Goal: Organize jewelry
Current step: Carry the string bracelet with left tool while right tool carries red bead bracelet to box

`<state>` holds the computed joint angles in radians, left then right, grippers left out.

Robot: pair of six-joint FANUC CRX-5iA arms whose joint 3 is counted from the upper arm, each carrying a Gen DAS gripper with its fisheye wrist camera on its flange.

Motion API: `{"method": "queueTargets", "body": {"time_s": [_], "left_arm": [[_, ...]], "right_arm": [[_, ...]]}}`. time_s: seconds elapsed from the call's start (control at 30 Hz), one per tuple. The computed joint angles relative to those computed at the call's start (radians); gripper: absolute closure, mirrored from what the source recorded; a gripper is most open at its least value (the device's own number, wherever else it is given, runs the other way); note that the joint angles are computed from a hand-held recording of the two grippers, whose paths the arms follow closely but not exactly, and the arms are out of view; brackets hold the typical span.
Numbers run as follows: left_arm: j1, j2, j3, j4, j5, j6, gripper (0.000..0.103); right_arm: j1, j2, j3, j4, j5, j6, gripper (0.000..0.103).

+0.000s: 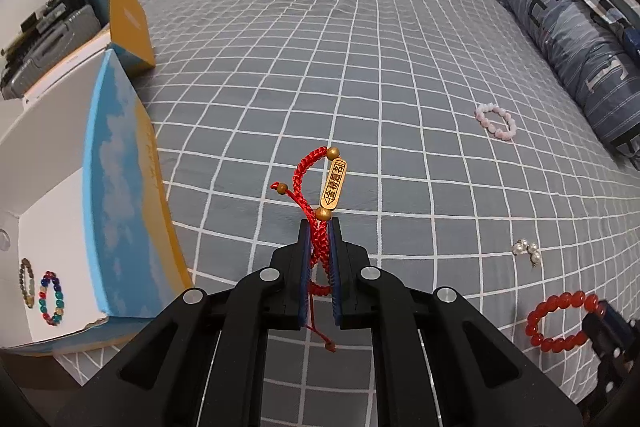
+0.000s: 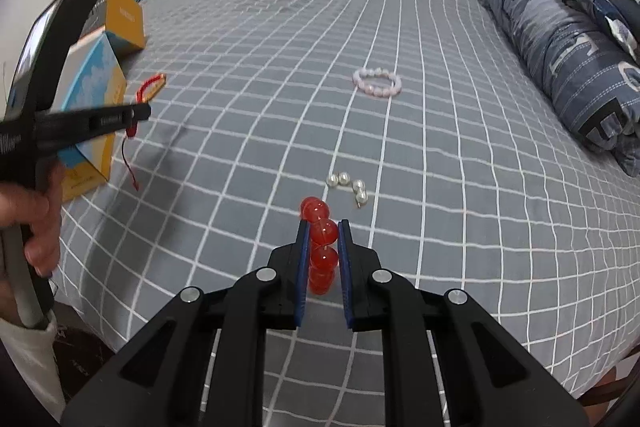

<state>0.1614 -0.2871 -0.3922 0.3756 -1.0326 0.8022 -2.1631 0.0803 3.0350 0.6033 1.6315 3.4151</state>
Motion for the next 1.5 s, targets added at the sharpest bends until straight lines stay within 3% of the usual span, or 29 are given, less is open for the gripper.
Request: {"method": "queueTargets", "body": {"time_s": [0.33,0.6,0.9,1.5], "left_arm": [[0.08,-0.07,-0.034,0.083,-0.015,-0.079,0.095],[0.146,-0.115,-0.049,0.143,-0.029,-0.121,0.095],[0.251,-0.105,-0.016,0.215,-0.084,-0.157,0.095],[0.445,-0.064,0.051,0.314,-0.156,-0.246,0.095]], "right_arm": [[0.006,-0.05,-0.101,0.082,0.058,0.024,0.09],[-0.028,-0.088,-0.159,0.102,0.037,0.064,0.09],[-0.095,-0.159,-0.241,0.08,-0.014,0.143,0.09],[-0.105,-0.318,-0.485,0.098,-0.047,0.275,0.09]]}}
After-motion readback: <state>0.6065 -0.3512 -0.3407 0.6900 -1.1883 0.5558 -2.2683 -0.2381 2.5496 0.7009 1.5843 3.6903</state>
